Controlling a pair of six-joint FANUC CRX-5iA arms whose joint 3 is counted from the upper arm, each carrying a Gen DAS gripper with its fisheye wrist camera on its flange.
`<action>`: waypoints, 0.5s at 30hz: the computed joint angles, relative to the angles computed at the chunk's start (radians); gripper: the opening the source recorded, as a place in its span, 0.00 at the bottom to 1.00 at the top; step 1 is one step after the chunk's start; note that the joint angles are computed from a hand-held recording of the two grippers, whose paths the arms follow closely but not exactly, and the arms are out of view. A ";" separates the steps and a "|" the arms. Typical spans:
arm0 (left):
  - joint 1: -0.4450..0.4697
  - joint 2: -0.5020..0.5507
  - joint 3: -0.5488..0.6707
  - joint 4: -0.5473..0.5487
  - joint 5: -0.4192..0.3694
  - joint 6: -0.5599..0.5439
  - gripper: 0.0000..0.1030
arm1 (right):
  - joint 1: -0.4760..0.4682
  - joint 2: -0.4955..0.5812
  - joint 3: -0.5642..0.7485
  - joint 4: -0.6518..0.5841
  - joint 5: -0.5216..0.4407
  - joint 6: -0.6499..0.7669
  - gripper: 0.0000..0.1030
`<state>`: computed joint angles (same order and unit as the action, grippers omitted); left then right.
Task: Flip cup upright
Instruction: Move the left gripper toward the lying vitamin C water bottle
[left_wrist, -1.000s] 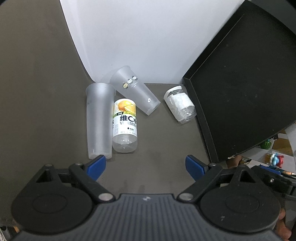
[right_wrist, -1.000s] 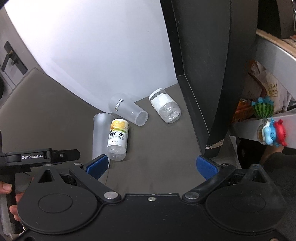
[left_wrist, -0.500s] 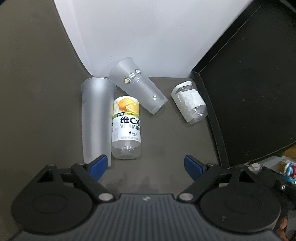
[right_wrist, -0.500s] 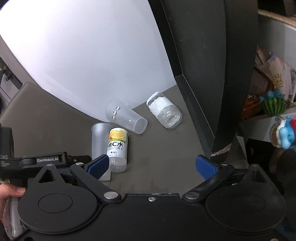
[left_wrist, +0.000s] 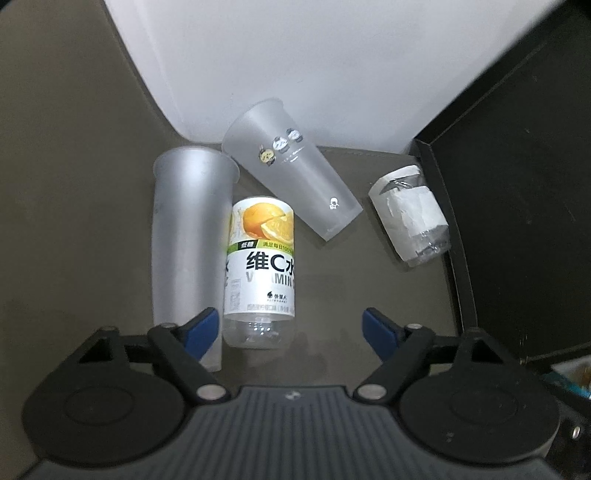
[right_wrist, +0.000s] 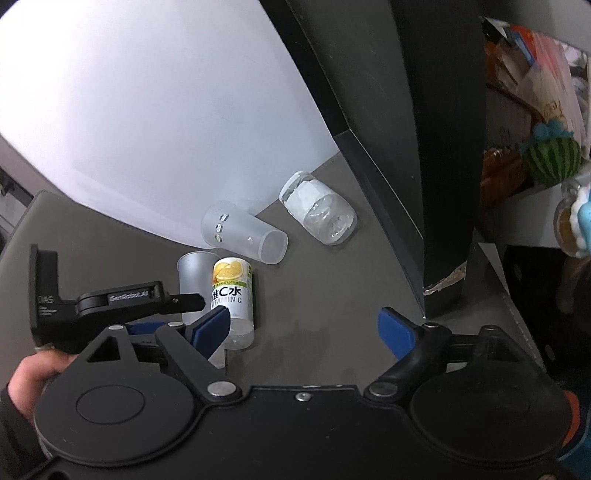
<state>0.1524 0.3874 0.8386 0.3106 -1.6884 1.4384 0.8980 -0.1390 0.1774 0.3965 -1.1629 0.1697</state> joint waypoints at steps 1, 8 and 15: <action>-0.003 0.012 0.008 0.003 -0.003 0.012 0.77 | -0.004 0.000 0.000 -0.009 0.002 -0.003 0.84; -0.035 0.086 0.085 -0.055 -0.039 0.060 0.74 | -0.034 -0.016 -0.025 -0.078 0.041 -0.044 0.84; -0.065 0.106 0.097 -0.112 -0.039 0.069 0.72 | -0.032 -0.010 -0.015 -0.083 0.022 -0.029 0.84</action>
<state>0.0879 0.4938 0.9360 0.1985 -1.7272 1.5077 0.8659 -0.1487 0.1623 0.3134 -1.1409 0.1402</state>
